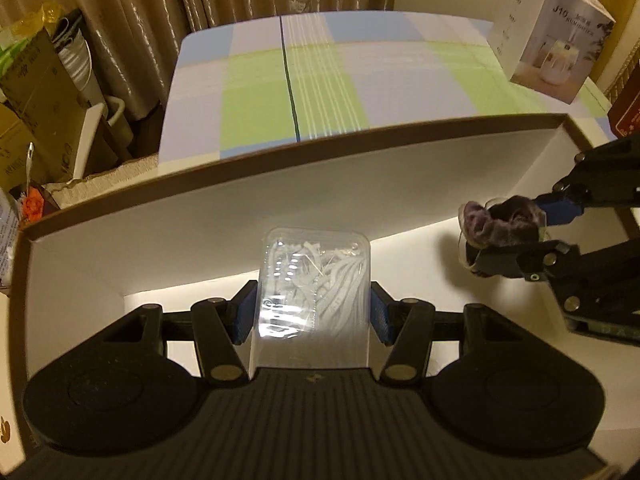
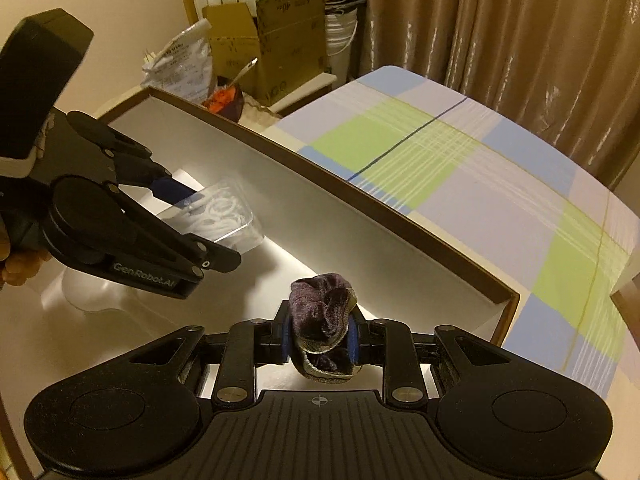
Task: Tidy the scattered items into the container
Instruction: 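Release the floss box from the left tool while the right tool releases the scrunchie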
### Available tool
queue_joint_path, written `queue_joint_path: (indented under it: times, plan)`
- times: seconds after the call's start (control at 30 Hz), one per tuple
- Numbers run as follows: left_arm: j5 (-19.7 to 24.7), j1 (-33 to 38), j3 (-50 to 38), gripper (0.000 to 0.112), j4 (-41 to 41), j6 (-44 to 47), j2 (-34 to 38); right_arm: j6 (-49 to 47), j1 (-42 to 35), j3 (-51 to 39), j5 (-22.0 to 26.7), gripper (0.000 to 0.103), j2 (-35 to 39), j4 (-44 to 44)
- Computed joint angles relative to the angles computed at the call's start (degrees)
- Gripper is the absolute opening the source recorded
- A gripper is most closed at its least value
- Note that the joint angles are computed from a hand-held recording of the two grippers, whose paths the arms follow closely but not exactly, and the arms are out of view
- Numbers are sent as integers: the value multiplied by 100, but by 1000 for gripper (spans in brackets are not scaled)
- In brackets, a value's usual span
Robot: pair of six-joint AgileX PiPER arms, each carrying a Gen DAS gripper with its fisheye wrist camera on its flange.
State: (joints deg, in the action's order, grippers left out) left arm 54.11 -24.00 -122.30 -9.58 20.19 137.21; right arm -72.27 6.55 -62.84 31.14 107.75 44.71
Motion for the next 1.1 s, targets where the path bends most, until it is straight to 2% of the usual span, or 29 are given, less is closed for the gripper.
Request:
queue_joint_path:
  times: [0.03,0.07,0.1,0.13,0.17,0.2,0.37,0.43,0.5,0.53,0.57,0.77,0.93,1.1]
  plan:
    - [72,-9,-112,52,27,-19,82,78,22,-36,-10,30,31,-94]
    - [200,-6,-294,52,40,-24,194,42,22,-45,-13,47,43,-74]
    - [285,-5,-407,52,58,-60,268,-208,9,12,-50,56,15,135]
    - [294,-7,-437,53,79,-102,293,-523,-6,69,-33,73,-30,386]
    - [289,2,-438,59,74,-94,296,-750,-11,122,-8,86,-82,556]
    - [239,12,-386,64,74,-87,266,-858,13,202,-76,87,-152,628]
    - [124,56,-85,67,161,-162,30,-1053,-120,347,88,87,-298,571]
    - [10,61,196,74,228,-189,-170,-999,-124,462,93,88,-422,474]
    - [-88,49,458,79,363,-257,-356,-1118,-190,634,65,101,-597,526]
    - [-132,38,581,79,416,-289,-443,-1401,-246,799,3,103,-721,772]
    - [-179,32,727,80,462,-329,-546,-1673,-325,928,26,103,-832,985]
    - [-517,22,1620,89,611,-530,-1236,-1754,-296,1539,-196,103,-1502,1291]
    - [-860,1,2302,96,778,-757,-1858,-1238,-291,1883,-420,103,-2020,1202]
    - [-1122,28,2949,99,779,-888,-2473,-639,-518,2096,-286,103,-2540,891]
